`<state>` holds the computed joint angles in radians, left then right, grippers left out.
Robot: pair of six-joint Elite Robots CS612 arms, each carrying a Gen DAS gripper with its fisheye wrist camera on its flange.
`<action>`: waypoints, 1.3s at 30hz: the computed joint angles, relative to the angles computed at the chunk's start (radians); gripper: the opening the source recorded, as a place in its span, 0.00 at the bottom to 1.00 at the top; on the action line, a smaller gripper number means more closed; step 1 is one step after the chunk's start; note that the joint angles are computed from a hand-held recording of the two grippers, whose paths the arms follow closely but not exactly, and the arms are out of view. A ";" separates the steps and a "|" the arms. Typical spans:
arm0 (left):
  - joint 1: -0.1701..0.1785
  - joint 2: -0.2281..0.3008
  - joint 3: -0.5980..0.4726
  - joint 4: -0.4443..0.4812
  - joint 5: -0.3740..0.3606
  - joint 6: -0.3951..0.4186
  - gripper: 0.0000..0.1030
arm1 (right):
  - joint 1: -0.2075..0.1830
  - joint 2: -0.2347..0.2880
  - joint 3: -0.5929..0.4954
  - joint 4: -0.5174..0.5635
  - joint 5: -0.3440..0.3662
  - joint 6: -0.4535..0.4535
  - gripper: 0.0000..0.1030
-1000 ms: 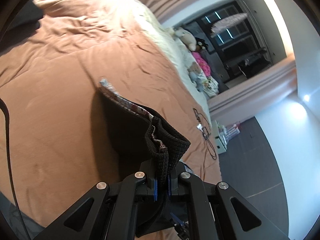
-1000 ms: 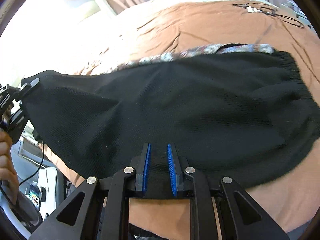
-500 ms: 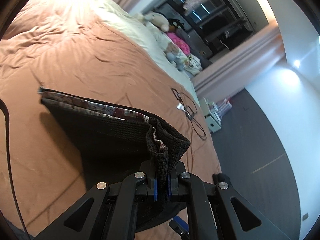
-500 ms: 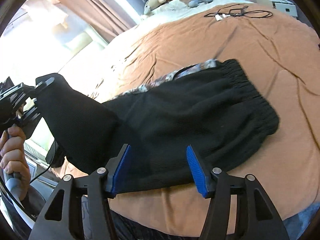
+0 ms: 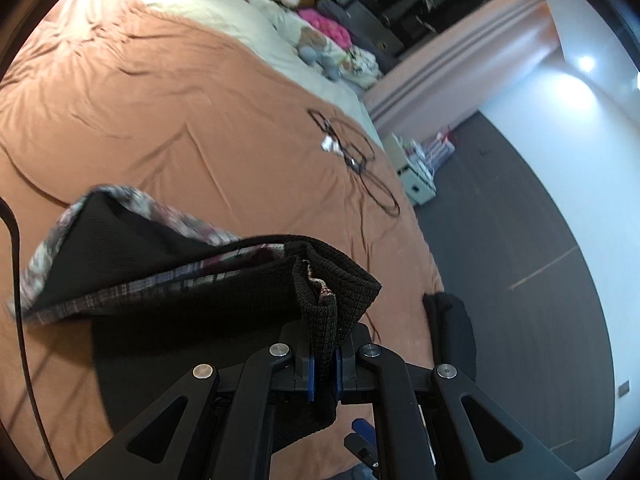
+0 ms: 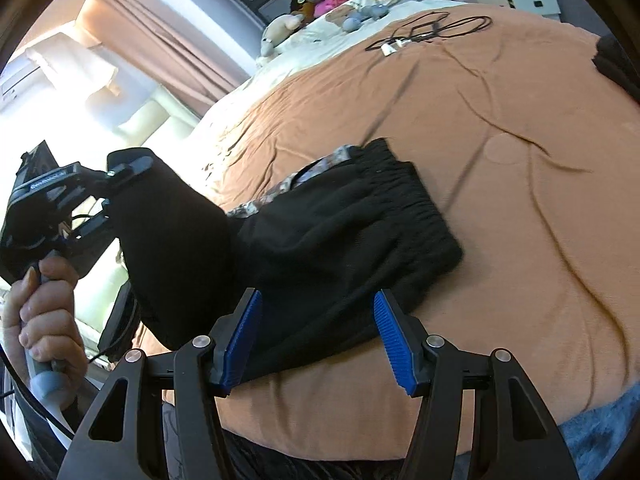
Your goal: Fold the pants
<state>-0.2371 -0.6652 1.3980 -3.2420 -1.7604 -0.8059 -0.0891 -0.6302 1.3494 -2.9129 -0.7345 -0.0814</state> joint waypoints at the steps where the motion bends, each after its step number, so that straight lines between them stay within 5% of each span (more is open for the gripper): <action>1: -0.003 0.007 -0.011 0.014 -0.006 0.004 0.06 | -0.005 0.000 0.002 -0.004 0.001 0.003 0.55; 20: -0.049 0.090 -0.069 0.141 -0.129 -0.010 0.06 | -0.035 -0.012 0.017 0.040 -0.047 0.013 0.55; 23: -0.047 0.092 -0.062 0.139 -0.163 -0.022 0.23 | -0.037 -0.020 0.029 0.041 -0.063 0.018 0.55; 25: -0.043 0.090 -0.050 0.110 -0.176 -0.037 0.52 | -0.039 -0.027 0.037 0.039 -0.068 0.019 0.55; 27: -0.040 0.077 -0.021 0.071 -0.155 -0.051 0.63 | -0.039 -0.034 0.043 0.040 -0.074 0.012 0.55; 39: 0.007 0.018 0.120 -0.065 -0.070 -0.135 0.74 | -0.014 -0.075 0.082 0.007 -0.132 -0.044 0.69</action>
<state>-0.2304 -0.6471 1.5176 -3.3074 -1.8309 -0.9414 -0.1029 -0.7053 1.4311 -2.9063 -0.8670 -0.1259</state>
